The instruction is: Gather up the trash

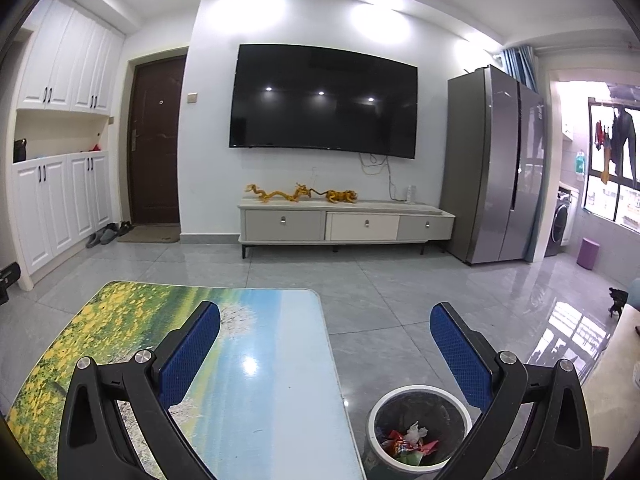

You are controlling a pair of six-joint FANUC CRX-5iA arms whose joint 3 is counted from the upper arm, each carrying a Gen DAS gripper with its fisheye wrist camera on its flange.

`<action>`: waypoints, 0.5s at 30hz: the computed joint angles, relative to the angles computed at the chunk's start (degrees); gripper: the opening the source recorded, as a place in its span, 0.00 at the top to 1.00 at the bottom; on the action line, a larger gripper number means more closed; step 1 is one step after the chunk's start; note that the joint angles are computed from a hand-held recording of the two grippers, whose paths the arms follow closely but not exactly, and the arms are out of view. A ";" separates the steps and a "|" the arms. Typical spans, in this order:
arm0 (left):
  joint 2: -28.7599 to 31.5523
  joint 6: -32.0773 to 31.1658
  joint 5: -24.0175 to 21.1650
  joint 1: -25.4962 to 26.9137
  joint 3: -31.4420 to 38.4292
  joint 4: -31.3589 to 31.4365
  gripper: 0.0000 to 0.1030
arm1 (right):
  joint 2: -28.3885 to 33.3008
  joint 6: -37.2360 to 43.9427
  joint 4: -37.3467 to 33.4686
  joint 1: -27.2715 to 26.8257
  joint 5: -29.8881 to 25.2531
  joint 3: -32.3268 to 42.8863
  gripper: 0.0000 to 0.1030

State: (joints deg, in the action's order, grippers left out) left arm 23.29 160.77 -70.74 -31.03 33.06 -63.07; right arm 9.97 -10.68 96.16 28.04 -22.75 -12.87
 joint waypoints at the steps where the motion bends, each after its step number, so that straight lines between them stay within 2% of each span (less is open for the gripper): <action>1: 0.02 0.06 0.02 0.07 -0.09 0.11 0.00 | 0.00 -0.15 0.03 -0.07 -0.25 -0.09 0.00; 15: -0.04 1.44 -0.04 0.20 -0.85 0.25 0.00 | -0.18 -2.44 1.12 -0.84 -1.35 -0.66 0.00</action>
State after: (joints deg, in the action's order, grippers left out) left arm 23.25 162.22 -70.78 -30.83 32.21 -62.82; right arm 9.79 -13.12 97.28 27.20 -24.10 -13.54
